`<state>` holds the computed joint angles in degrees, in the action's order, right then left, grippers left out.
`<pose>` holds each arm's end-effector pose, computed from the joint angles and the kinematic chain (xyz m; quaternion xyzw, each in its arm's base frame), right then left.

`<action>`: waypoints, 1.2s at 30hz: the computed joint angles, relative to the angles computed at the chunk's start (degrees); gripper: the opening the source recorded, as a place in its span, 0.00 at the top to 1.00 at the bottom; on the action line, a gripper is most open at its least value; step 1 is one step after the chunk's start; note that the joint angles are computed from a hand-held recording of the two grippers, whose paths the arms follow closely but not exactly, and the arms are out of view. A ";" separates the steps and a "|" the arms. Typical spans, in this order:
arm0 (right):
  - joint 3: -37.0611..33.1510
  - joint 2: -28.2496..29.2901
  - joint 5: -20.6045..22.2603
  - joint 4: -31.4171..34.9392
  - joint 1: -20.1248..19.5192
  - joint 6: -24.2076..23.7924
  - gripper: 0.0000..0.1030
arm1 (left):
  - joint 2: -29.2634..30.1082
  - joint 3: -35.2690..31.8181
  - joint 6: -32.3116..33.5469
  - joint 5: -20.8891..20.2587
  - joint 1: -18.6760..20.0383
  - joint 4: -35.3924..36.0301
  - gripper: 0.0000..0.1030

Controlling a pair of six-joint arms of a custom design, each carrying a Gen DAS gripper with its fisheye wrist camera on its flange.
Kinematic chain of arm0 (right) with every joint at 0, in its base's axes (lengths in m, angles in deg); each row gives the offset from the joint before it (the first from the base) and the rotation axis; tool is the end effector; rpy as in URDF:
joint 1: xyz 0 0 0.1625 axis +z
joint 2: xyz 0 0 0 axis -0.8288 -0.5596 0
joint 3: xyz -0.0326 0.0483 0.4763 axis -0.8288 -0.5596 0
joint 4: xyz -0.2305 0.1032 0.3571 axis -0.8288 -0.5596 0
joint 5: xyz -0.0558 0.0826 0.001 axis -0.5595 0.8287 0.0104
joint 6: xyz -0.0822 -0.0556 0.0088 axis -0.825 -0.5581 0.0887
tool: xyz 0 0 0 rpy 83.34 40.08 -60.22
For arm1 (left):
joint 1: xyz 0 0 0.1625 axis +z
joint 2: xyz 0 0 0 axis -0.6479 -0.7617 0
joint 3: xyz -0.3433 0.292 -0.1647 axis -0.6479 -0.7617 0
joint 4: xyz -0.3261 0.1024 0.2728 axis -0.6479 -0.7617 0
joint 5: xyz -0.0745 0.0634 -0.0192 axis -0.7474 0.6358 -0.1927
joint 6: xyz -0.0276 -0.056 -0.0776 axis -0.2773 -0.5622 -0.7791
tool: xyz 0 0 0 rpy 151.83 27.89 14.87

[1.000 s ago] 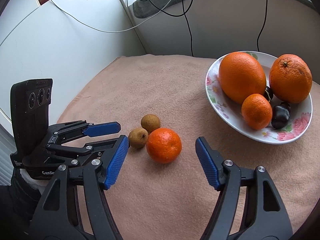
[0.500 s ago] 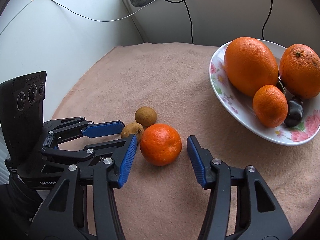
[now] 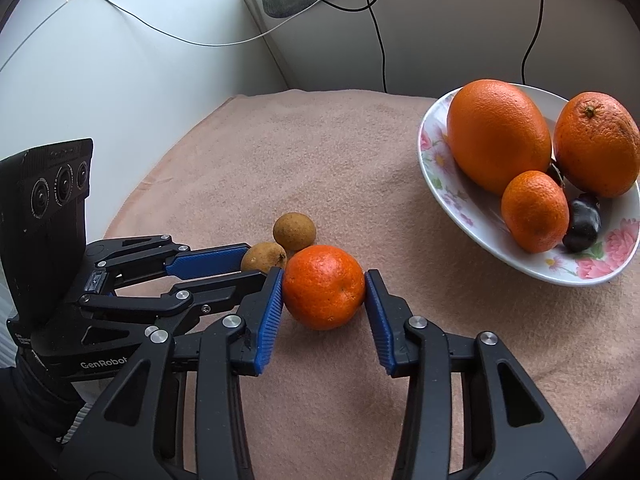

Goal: Organize fruits

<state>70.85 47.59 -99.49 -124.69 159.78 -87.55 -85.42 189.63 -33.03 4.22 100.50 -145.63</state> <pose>0.2923 -0.6630 -0.0048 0.4276 -0.9012 0.0506 0.0496 -0.0816 -0.5424 0.2126 0.0706 0.9041 -0.3451 0.2418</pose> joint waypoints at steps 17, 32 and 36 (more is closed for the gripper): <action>4.68 -5.57 0.94 -8.16 -1.11 -0.04 0.59 | -0.60 -1.05 1.47 -0.22 -1.81 -1.29 0.76; 4.86 -7.52 0.72 -12.89 -2.38 1.05 0.59 | 1.94 -5.74 6.10 -0.32 -2.67 -3.12 0.76; 4.84 -7.76 0.57 -13.47 -2.51 0.96 0.59 | 2.77 -6.96 7.16 -0.51 -2.89 -3.27 0.76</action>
